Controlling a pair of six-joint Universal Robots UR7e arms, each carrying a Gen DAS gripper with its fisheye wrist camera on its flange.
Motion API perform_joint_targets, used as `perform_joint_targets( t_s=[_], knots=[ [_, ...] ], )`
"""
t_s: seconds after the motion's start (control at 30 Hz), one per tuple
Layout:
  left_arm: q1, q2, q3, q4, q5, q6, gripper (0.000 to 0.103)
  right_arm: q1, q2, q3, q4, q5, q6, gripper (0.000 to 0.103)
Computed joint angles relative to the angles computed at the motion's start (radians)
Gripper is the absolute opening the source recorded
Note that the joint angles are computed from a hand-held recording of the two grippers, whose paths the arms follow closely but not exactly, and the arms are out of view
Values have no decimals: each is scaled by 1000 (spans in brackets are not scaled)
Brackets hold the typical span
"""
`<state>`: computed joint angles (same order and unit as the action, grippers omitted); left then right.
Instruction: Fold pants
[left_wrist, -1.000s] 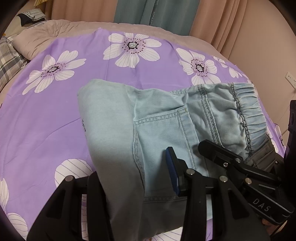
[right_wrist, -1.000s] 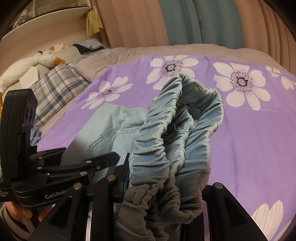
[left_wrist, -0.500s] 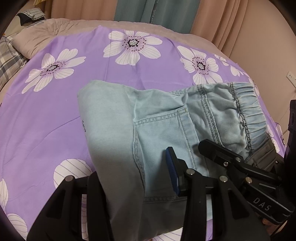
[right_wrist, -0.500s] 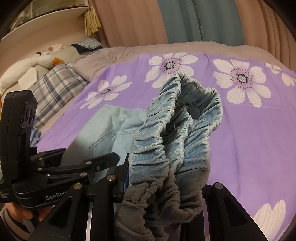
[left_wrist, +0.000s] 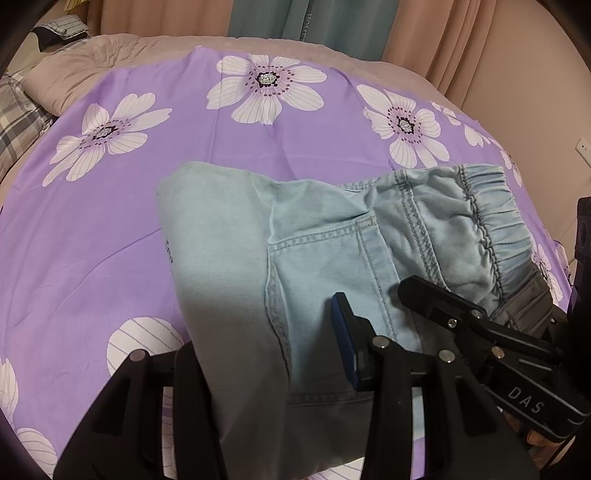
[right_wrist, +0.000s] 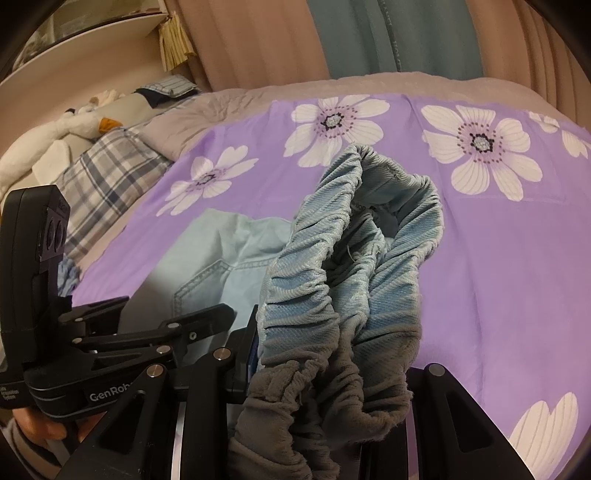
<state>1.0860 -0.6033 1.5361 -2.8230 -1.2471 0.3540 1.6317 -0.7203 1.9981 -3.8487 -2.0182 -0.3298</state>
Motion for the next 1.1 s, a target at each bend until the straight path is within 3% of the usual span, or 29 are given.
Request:
perform_joint_targets(
  t_s=[0.5, 0.7, 0.9, 1.1],
  knots=[
    [8, 18, -35, 37, 46, -20, 42, -15, -9, 4, 33, 0, 51, 33],
    [12, 25, -44, 44, 68, -26, 43, -30, -18, 7, 64, -2, 110, 33],
    [18, 30, -55, 58, 85, -41, 51, -40, -22, 20, 60, 11, 138, 36],
    [18, 32, -55, 73, 112, -69, 61, -40, -24, 17, 86, -14, 176, 45]
  ],
)
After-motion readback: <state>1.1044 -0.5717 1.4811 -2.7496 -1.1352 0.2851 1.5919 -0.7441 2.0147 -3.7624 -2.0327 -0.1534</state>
